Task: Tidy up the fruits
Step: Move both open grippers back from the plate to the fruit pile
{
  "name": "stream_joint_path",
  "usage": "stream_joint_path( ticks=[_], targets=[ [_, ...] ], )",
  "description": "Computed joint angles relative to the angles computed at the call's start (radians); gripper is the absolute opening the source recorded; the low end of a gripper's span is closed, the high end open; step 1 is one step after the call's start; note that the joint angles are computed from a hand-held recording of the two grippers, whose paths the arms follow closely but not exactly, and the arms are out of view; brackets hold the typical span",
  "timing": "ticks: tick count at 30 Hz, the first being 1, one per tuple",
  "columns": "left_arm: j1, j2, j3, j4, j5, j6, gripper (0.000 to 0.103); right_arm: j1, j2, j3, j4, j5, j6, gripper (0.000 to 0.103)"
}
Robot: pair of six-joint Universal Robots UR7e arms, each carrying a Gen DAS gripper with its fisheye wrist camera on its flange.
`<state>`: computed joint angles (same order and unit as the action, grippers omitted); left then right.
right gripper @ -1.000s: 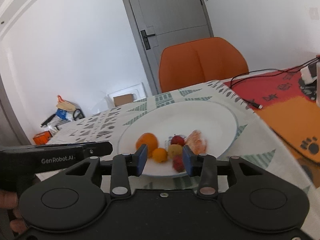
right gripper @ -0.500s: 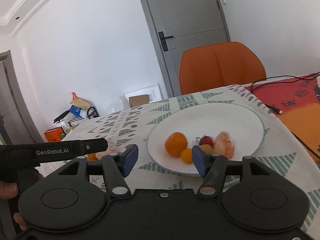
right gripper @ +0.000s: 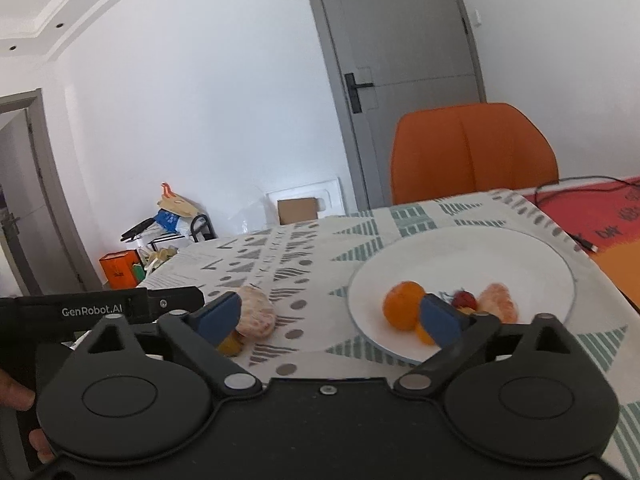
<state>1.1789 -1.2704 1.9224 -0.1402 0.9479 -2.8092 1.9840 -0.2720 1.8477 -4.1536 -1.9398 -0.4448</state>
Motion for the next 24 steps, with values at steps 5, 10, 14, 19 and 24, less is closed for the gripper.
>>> stream_joint_path(
  ticks=[5, 10, 14, 19, 24],
  targets=[
    [0.026, -0.030, 0.014, -0.021, -0.006, -0.011, 0.093, 0.007, 0.007, -0.021, 0.063, 0.029, -0.010, 0.098],
    [0.047, -0.031, 0.008, -0.036, -0.031, -0.002, 0.093, 0.002, 0.011, -0.037, 0.143, 0.063, -0.017, 0.093],
    [0.069, -0.020, -0.003, -0.038, -0.024, -0.006, 0.093, -0.006, 0.012, -0.060, 0.224, 0.068, -0.001, 0.081],
    [0.096, -0.007, -0.023, -0.013, 0.014, -0.015, 0.093, 0.003, 0.025, -0.102, 0.285, 0.040, -0.002, 0.074],
    [0.107, -0.006, -0.028, -0.011, 0.025, -0.022, 0.093, 0.009, 0.036, -0.127, 0.303, 0.029, -0.012, 0.067]
  ],
)
